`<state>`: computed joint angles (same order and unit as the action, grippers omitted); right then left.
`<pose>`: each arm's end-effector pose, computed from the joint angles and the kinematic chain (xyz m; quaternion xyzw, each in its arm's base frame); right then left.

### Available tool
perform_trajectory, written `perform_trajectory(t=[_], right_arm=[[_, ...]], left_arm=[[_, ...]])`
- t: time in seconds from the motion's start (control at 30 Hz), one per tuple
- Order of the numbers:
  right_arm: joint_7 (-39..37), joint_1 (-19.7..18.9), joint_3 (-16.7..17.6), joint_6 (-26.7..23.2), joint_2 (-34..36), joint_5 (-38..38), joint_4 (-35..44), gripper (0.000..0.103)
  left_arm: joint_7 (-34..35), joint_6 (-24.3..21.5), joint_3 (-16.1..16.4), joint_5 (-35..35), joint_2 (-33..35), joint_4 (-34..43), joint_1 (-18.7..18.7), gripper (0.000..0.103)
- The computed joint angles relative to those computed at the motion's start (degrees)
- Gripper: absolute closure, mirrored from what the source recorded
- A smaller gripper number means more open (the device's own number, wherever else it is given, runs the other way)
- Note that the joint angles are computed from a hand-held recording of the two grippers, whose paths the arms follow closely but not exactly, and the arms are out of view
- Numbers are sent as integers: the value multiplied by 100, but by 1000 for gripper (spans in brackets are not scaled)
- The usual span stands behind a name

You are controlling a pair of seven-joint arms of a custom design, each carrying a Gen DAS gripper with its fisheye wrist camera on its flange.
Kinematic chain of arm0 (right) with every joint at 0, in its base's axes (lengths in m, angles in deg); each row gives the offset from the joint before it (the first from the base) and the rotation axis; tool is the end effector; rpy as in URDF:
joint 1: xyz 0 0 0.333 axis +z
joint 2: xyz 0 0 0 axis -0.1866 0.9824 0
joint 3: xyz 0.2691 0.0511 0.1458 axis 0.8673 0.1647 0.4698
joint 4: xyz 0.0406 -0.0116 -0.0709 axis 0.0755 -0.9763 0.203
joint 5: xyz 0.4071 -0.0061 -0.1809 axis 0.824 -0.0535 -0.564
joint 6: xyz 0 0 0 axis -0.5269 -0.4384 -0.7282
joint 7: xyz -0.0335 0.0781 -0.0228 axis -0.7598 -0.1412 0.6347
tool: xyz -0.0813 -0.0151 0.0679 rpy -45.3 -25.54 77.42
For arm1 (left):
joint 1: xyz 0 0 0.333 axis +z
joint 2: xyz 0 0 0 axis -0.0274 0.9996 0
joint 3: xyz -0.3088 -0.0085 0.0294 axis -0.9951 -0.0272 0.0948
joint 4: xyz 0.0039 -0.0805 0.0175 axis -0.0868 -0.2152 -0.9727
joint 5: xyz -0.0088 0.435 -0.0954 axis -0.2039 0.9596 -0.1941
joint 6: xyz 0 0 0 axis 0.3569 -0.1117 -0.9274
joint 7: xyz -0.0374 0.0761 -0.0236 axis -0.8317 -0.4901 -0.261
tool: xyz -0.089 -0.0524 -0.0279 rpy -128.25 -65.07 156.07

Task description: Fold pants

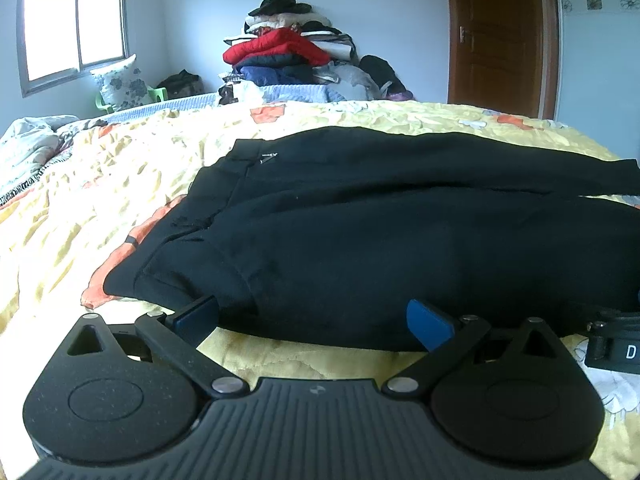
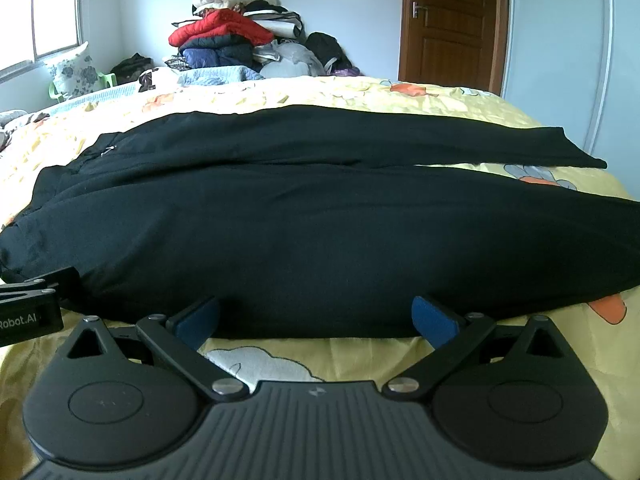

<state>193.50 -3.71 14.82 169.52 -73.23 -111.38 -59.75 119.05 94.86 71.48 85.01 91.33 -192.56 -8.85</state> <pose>0.5816 0.1115 0.5424 -0.5571 0.7150 -0.3076 0.2895 0.6337 -0.2105 0.4710 -0.5663 0.6730 -0.3318 0.3408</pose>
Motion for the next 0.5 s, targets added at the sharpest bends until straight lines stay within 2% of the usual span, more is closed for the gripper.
perform_trajectory(t=[0.23,0.5], right_arm=[[0,-4,0,4,1,-6,-1,0],[20,-11,3,14,5,-30,-9,0]], left_arm=[[475,-23,-67,-634,8,-50,65,0],[543,-55,-51,-736,36,-35,31,0]])
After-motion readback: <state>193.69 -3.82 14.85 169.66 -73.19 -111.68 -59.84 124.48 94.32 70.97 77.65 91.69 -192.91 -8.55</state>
